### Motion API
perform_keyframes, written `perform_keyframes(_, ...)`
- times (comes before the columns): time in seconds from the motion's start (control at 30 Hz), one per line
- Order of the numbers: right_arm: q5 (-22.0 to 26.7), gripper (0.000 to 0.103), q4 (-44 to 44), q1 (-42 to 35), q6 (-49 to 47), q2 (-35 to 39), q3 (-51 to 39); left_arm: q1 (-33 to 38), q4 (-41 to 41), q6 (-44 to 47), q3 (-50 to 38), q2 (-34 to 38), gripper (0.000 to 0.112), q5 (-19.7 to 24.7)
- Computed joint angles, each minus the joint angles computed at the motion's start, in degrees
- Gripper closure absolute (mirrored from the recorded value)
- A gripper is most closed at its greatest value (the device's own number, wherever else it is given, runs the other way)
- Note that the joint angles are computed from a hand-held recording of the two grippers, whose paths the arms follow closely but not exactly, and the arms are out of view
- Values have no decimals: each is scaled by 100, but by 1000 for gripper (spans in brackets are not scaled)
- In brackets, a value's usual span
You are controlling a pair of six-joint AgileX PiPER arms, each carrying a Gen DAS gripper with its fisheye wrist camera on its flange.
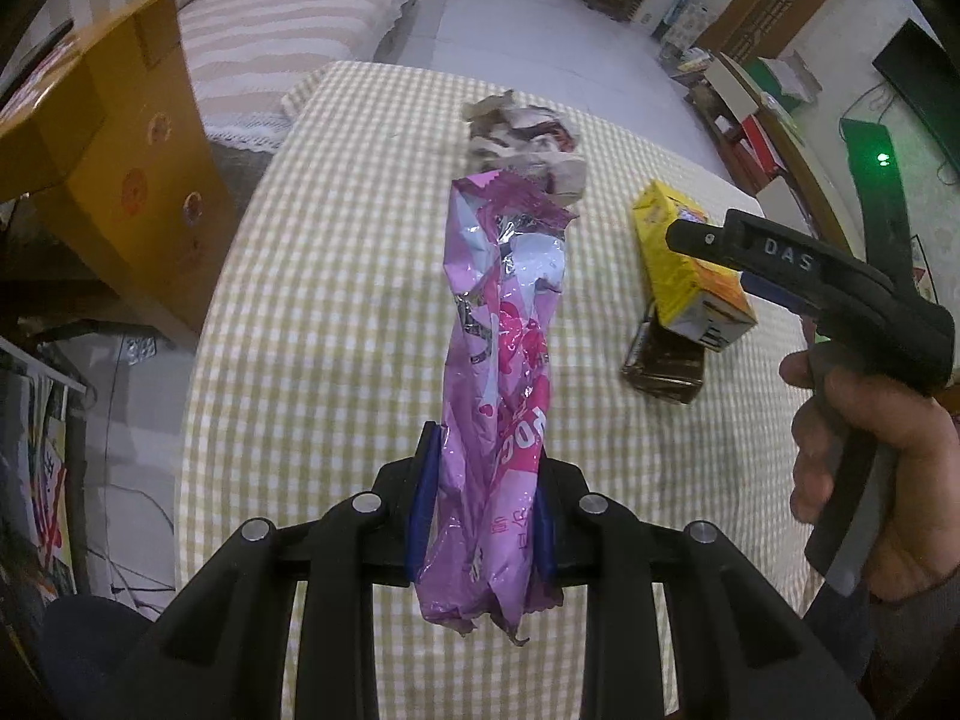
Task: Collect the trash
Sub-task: 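Grasp the pink wrapper with left tool while right tool grasps yellow juice box, then lift both held items and carry them over the green-rimmed bin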
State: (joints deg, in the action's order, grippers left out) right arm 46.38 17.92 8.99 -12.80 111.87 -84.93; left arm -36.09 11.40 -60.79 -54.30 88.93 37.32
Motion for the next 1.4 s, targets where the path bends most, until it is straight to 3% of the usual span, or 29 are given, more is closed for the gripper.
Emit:
perform_keyframes(0.07, 188, 31, -68, 21, 13, 176, -198, 42, -23, 17, 21, -9, 88, -19)
perform_keyframes(0.17, 351, 34, 63, -44, -108, 269, -289, 87, -17, 42, 8, -6, 88, -57)
perform_keyframes(0.47, 334, 36, 348, -340, -650, -449, 236, -115, 230, -182, -269, -12, 88, 46)
perform_keyframes(0.77, 455, 36, 727, -932, -1274, -1459, 790, -585, 622, -534, -815, -8, 88, 477)
perform_keyframes(1.4, 968, 36, 1444, -2429, -2304, -2115, 1045, -1317, 846, -338, -2542, 656, 88, 1320)
